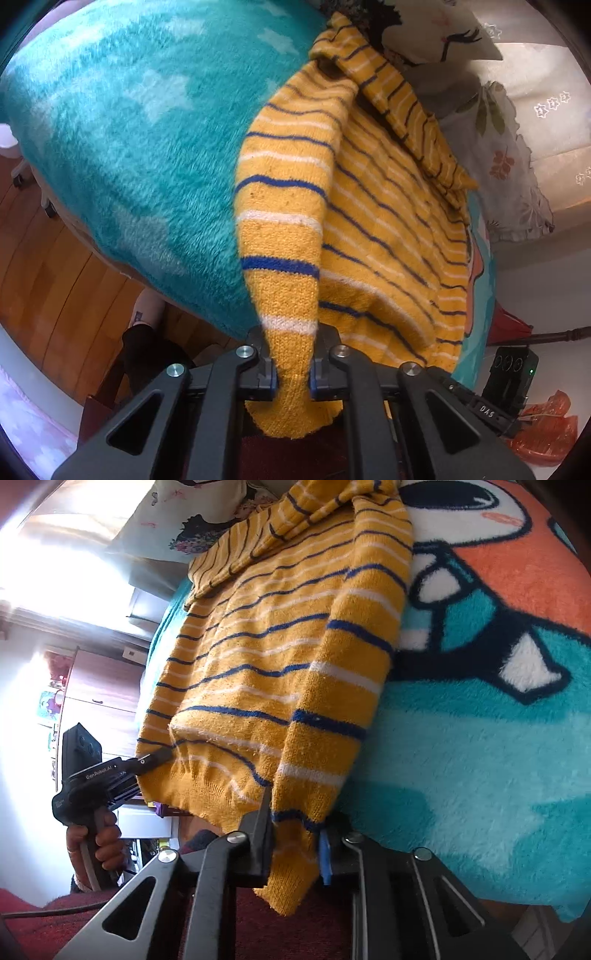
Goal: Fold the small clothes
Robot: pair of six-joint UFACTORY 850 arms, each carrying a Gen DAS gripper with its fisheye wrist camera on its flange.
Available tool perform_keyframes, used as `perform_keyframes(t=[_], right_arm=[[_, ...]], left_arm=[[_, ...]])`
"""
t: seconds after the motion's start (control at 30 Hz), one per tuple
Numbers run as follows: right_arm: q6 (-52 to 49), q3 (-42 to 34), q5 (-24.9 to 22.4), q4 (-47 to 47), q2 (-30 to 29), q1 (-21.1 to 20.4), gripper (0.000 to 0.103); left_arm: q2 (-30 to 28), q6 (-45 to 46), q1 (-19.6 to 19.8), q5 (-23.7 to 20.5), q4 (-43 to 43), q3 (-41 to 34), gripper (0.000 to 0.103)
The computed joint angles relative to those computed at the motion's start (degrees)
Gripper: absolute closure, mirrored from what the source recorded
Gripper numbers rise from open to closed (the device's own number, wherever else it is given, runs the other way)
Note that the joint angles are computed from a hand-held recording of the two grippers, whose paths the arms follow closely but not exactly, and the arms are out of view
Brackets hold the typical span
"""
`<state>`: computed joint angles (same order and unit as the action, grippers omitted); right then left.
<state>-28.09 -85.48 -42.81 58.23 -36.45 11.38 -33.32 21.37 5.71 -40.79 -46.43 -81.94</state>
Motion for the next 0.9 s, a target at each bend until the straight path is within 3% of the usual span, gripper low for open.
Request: perform_keyframes(t=[0.2,0.43,0.63,0.77,0.83,0.9], right_arm=[[-2.8,-0.7,-0.2,1.6,1.2,-0.4,0.088],[-3.3,-4.9,-1.5,6.6,-1.1,-0.9,0.088],[6.1,-12.5,1.2,-0.9,-5.3,0.0,0.088],[18.2,-20.0,4.3,-12.6,-10.1,0.2,0.088],[23.1,-22.7,5.3,-15.2,-12.4,-0.4,0.086],[27.7,-25.8,5.3,-15.6,-15.1,-1.3,0.081]], left_arm=[[1.7,0.2,-0.3,0.5,0.0,-0.9,0.093],[-0.6,-3.6,-1.2,0.6,7.3,-6.3,0.093],[-8.8,-3.8,-1.1,-3.7,6.7,-18.0,0.093],[-17.7,-7.1,-1.5,-8.4,9.8,-31.8,0.092],[-22.6,-9.2,-1.4,-11.8,9.7,-39.6,0.082],[-26.3,-10.5,-1.2,-14.1,8.8,-46.2,0.062]])
